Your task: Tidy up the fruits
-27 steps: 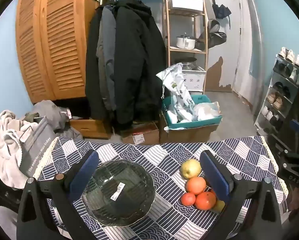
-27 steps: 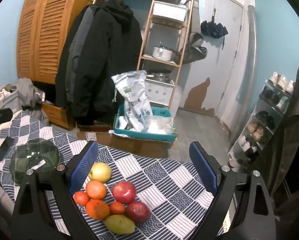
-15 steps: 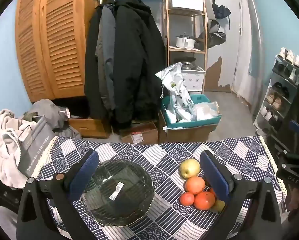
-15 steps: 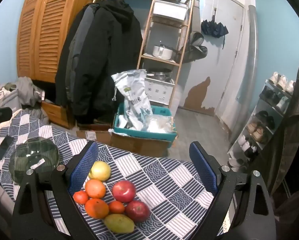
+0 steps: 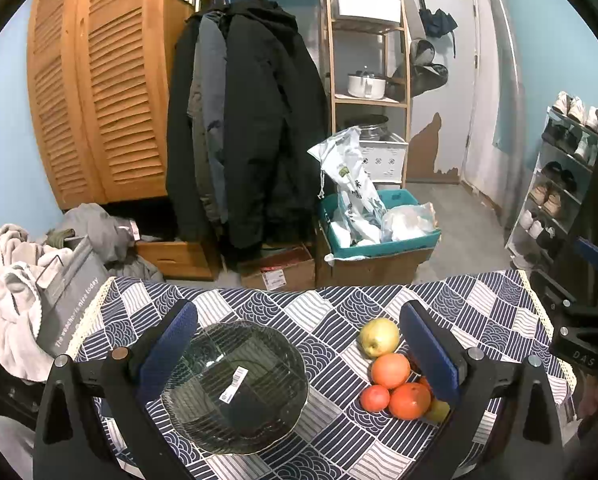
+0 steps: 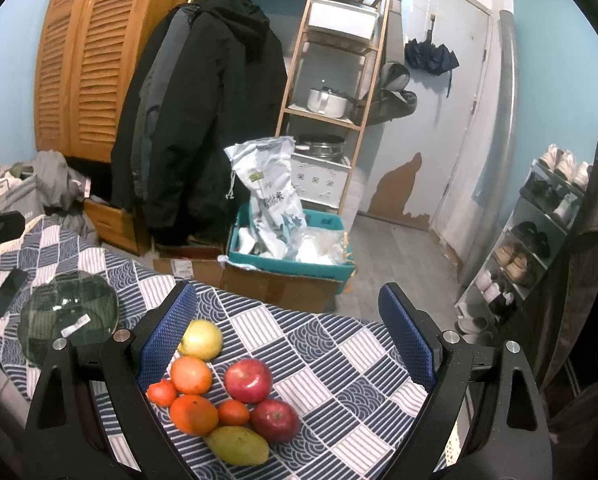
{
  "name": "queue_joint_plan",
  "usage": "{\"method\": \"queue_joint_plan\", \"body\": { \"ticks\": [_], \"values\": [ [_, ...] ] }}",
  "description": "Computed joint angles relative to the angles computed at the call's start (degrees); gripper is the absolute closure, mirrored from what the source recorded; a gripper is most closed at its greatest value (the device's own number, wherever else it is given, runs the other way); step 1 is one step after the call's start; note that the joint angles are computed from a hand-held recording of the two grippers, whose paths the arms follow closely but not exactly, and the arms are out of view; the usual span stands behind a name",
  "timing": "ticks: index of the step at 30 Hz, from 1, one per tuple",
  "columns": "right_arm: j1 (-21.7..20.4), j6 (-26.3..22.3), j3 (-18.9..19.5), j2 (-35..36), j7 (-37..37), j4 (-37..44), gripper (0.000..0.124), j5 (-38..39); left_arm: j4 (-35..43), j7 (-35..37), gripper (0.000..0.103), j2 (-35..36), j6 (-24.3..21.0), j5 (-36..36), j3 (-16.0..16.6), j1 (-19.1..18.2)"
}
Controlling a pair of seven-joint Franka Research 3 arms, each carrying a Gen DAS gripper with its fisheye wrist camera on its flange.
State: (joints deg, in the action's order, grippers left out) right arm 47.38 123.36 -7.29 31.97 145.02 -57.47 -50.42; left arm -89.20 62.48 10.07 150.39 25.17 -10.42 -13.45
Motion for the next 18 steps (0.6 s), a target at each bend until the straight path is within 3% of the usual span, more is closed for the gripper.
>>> {"method": "queue_joint_plan", "body": {
  "ticks": [18],
  "values": [
    [0.1, -0.2, -0.1, 0.2, -0.3, 0.2, 0.033, 0.3, 0.2, 0.4, 0.001, 0.1, -0.3, -0.5, -0.1, 0.0]
  ]
}}
